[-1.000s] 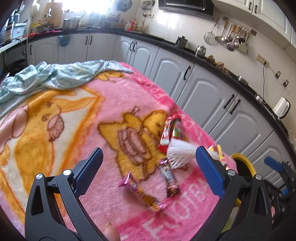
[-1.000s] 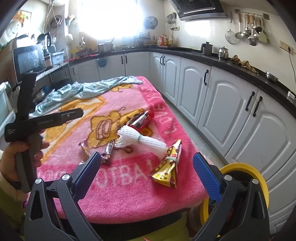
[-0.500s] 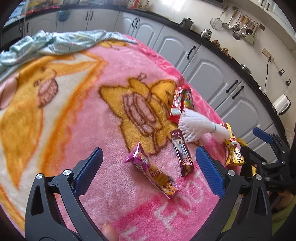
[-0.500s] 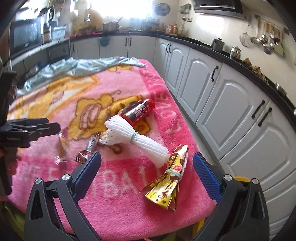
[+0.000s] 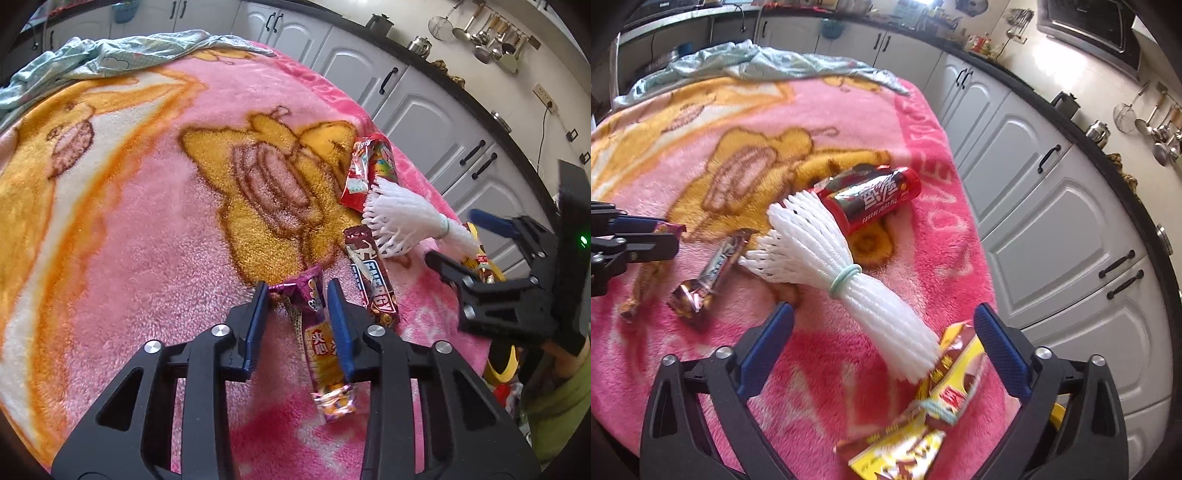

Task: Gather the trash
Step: 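Grasp the purple snack bar wrapper with the left tool while the right tool grasps the white foam net, then carry the snack bar wrapper and white foam net over the yellow bin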

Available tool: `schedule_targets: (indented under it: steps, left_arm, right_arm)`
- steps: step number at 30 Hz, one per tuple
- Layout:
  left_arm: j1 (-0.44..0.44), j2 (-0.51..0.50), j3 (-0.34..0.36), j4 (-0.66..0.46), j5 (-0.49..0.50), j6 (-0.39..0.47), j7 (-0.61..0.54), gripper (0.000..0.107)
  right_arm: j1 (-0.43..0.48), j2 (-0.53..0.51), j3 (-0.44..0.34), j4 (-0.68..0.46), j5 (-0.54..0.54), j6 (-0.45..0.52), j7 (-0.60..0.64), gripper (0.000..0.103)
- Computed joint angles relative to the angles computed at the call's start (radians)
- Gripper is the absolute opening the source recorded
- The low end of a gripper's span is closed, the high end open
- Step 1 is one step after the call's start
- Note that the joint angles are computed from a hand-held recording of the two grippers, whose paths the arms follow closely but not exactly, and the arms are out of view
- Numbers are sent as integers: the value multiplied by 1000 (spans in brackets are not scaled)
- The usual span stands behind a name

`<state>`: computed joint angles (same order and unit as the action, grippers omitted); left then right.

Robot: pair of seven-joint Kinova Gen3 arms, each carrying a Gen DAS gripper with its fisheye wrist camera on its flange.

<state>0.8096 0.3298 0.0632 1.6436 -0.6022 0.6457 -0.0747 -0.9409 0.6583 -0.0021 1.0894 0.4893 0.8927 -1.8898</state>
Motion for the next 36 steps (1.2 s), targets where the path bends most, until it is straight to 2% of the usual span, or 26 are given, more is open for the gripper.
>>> schedule_targets:
  steps: [1,2,4,7,9,13,19,26,36]
  left_arm:
    - [-1,-1,0,4,-1,-5,-1,23]
    - [-3,-1,0,5,0,-9,-2,22]
    - [-6,-4,-1,12,0,-19,-3,21]
    - [-9,-8,-2,21,3,-33,-4,19]
    - [-13,-13,-1,28,7,-46,-7,17]
    - [-3,-20,-3,26,-3,-46,-5,14]
    - [30,-42,-6,12,-72,-21,36,13]
    - [54,-56,24,-20,-170,5,86,13]
    - [95,-1,43,-152,-182,25,-15,13]
  right_arm:
    - [20,14,-19,-27,-27,20,28,67]
    - [35,24,-34,-48,-53,36,50,62]
    - [68,41,-60,-87,-118,63,89,41]
    - [99,25,-74,-65,-185,28,97,27]
    - [132,4,-95,-40,-243,1,101,23]
    - [181,-40,-126,20,-337,-58,116,19]
    - [188,-131,-124,132,-366,-146,94,19]
    - [179,-253,-112,273,-317,-239,28,19]
    - [171,-409,-111,438,-173,-301,-118,19]
